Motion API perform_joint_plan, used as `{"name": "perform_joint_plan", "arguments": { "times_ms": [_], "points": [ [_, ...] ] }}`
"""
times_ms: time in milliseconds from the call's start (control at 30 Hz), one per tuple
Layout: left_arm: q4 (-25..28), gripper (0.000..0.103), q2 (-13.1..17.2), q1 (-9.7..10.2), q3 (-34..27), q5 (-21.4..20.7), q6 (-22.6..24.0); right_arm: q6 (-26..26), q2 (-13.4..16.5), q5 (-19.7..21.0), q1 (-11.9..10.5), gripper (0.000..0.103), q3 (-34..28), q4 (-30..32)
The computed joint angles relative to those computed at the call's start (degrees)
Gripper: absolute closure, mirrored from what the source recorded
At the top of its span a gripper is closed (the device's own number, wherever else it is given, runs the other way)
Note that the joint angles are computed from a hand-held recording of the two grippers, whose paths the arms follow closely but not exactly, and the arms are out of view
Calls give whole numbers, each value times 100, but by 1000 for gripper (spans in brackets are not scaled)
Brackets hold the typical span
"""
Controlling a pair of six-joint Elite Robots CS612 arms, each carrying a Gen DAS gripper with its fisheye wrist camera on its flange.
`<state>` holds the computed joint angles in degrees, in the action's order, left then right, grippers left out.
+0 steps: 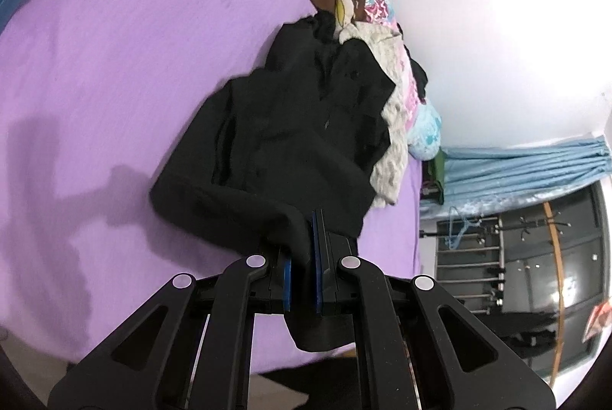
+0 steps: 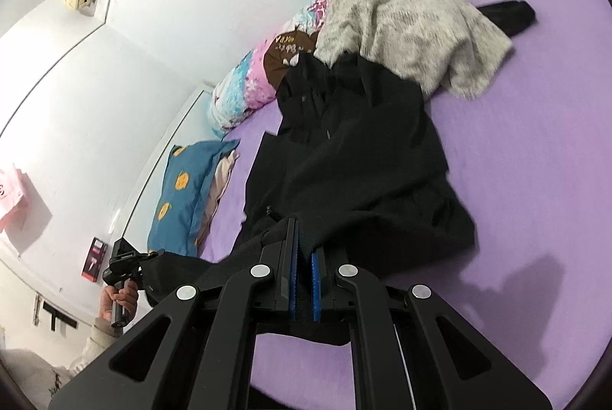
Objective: Fold large clothes
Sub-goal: 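Lift the held hem with both tools and fold it toward the collar, then open both tools to release the folded hem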
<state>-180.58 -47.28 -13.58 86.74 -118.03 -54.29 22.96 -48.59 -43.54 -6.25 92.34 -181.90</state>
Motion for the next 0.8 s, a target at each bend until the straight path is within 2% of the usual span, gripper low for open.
{"name": "perform_joint_plan", "arguments": {
  "times_ms": [200,400,567,633,667,800],
  "points": [
    [1316,96,310,56,-1139,322,715,-169,449,-322,95,98,-1102,567],
    [2434,96,883,91,-2526,664,1211,-326,866,-751,183,98,-2072,1172],
    [3241,96,1472,104,-3791,977,1451,-488,1331,-1122,247,98,-3056,1767],
    [3736,96,1816,105,-4498,1114,1556,-478,1518,-1235,268,98,-3421,1959],
    [3848,96,1937,113,-4729,1095,1533,-451,1641,-1276,278,98,-3656,2058],
    [4588,96,2738,194,-6295,957,1417,-626,2010,-1558,337,98,-4401,2438]
  ]
}}
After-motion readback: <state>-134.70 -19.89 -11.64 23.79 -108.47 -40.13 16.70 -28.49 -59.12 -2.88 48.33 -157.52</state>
